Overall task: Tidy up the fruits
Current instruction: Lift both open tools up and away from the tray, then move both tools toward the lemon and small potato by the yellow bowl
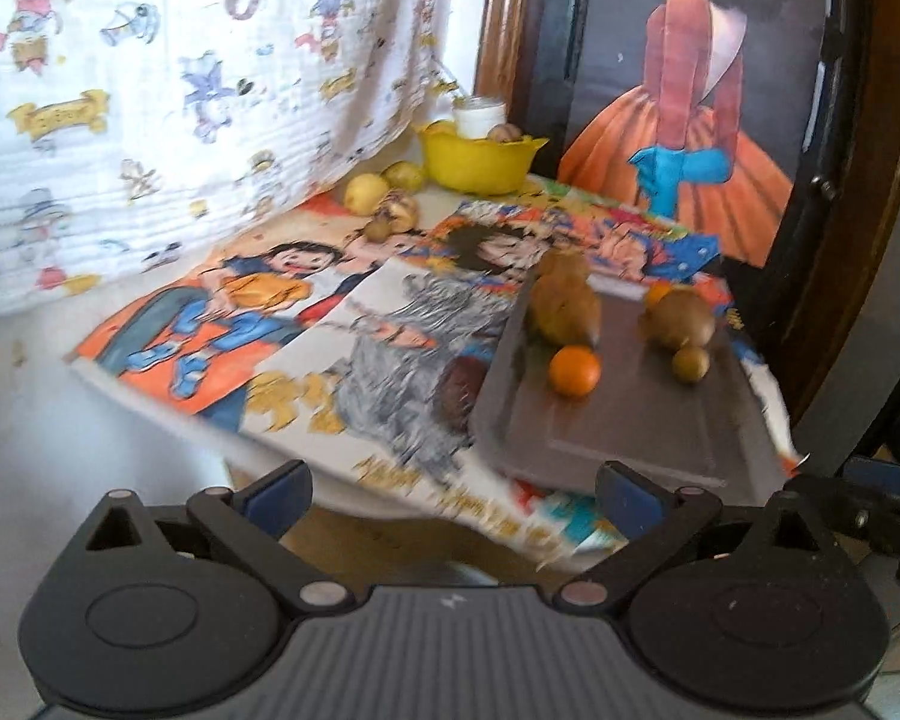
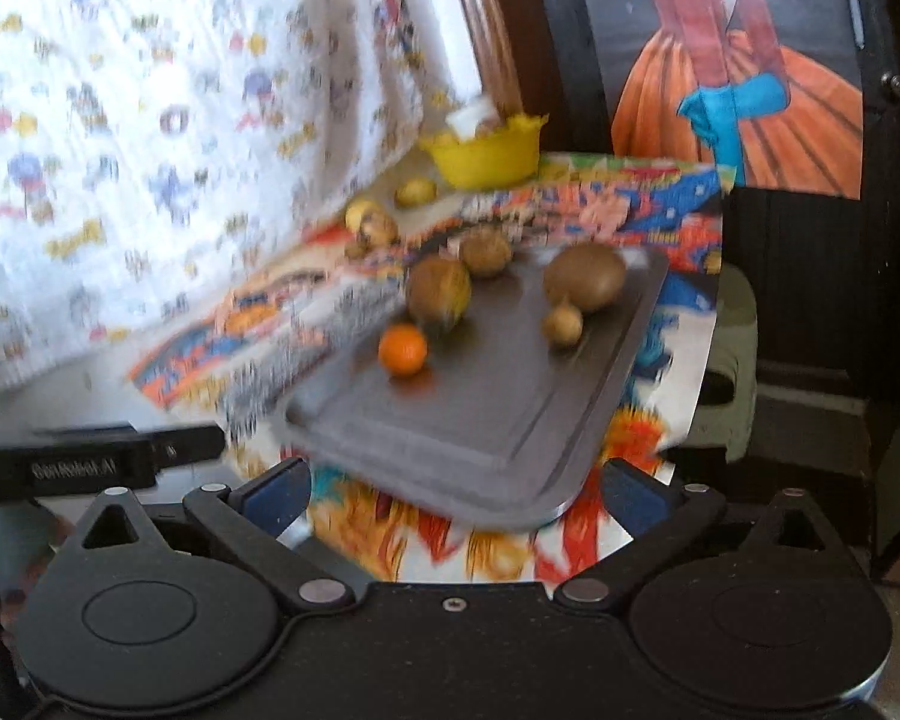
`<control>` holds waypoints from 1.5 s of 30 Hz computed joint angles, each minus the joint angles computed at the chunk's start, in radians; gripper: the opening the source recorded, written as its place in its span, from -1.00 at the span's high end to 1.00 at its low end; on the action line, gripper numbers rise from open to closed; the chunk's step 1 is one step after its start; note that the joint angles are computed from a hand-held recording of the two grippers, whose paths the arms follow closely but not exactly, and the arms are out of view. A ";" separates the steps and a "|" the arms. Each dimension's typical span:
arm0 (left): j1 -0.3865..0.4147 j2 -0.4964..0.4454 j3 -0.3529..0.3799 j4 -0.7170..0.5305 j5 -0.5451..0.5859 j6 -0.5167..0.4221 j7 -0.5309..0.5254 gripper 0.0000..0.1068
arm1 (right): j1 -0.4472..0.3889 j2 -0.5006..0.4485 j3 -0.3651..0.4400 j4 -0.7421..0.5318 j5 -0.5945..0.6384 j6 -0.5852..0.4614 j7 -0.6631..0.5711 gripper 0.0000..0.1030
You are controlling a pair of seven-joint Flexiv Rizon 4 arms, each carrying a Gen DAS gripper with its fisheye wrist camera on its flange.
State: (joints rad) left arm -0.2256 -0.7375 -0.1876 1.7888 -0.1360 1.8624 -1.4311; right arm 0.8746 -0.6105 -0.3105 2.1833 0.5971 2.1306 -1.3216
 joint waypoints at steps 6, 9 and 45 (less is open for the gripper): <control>-0.097 0.031 0.140 0.033 -0.069 -0.068 -0.018 -0.92 | -0.012 0.010 0.027 -0.007 -0.048 -0.026 0.008 -0.99; -0.108 0.037 0.166 0.039 -0.088 -0.096 -0.030 -0.92 | -0.036 0.017 0.050 -0.017 -0.090 -0.045 0.019 -0.99; -0.219 -0.152 0.459 -0.357 -0.033 -0.237 -0.239 -0.92 | -0.470 -0.033 0.236 -0.225 -0.545 -0.071 0.070 -0.99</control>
State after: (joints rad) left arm -0.4444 -0.8898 0.2711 1.4320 -0.1693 1.6255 -1.6704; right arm 0.4041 -0.6431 -0.0746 1.9584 0.0518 2.0592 -1.2513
